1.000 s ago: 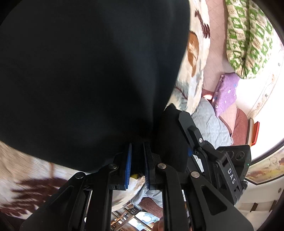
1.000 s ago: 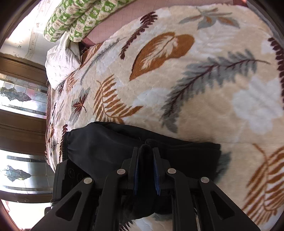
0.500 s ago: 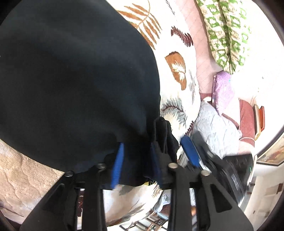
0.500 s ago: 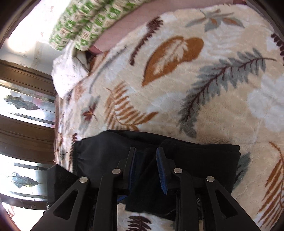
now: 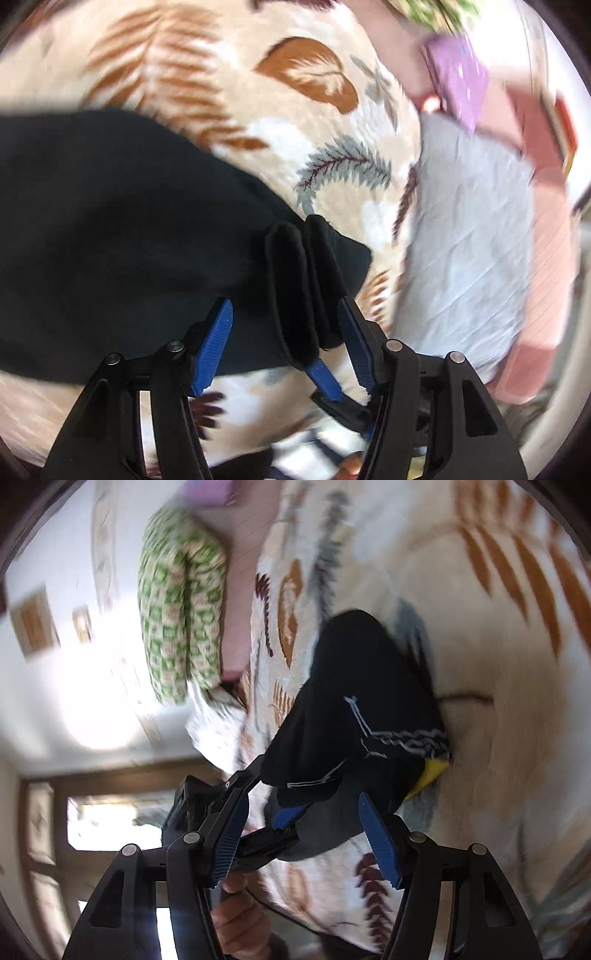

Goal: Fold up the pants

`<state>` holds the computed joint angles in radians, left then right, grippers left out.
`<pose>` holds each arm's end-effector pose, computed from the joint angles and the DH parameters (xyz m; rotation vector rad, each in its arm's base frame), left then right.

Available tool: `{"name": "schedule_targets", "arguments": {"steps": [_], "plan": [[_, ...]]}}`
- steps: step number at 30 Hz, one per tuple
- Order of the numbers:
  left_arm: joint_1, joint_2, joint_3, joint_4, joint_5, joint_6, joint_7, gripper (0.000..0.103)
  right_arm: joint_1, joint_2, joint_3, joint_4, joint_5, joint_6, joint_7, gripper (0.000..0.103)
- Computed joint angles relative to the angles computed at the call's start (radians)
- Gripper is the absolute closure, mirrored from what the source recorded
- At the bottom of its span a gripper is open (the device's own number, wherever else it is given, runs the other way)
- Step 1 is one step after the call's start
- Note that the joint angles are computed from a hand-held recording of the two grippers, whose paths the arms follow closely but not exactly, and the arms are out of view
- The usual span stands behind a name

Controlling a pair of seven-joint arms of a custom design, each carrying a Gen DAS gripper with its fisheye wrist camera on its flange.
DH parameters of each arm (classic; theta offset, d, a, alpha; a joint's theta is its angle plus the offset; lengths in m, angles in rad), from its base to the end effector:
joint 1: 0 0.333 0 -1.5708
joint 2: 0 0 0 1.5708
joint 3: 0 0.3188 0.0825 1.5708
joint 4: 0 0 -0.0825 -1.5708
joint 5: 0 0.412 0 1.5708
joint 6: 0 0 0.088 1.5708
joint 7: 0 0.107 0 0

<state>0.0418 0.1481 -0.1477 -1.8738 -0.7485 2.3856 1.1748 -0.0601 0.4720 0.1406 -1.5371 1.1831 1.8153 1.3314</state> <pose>0.6526 -0.0718 0.4655 2.4390 -1.0459 0.8459 0.7075 0.1180 0.4114 -1.3970 1.6081 1.0774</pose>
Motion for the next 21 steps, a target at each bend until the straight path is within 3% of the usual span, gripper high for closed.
{"name": "schedule_targets", "arguments": {"steps": [3,5,11,17,19,20,21], "plan": [[0.01,0.08,0.004,0.14,0.1,-0.158,0.016,0.045,0.002,-0.011,0.013,-0.06,0.077,0.04,0.04,0.038],[0.02,0.102,-0.006,0.171,0.097,-0.192,0.051,0.045,0.014,-0.029,0.017,-0.104,0.122,0.084,0.069,0.038],[0.042,0.171,-0.02,0.27,0.102,-0.217,0.06,0.045,0.058,-0.079,0.006,-0.2,0.2,0.246,0.17,0.037],[0.076,0.174,-0.025,0.266,0.06,-0.229,0.099,0.045,0.081,-0.102,0.012,-0.259,0.356,0.372,0.166,0.037],[0.078,0.189,-0.024,0.283,0.069,-0.254,0.103,0.045,0.092,-0.083,0.014,-0.242,0.352,0.355,0.182,0.037],[0.078,0.201,-0.026,0.297,0.077,-0.273,0.108,0.045,0.097,-0.082,0.016,-0.243,0.351,0.353,0.181,0.043],[0.08,0.209,-0.028,0.308,0.079,-0.288,0.112,0.045,0.103,-0.075,0.018,-0.236,0.336,0.344,0.176,0.062]]}}
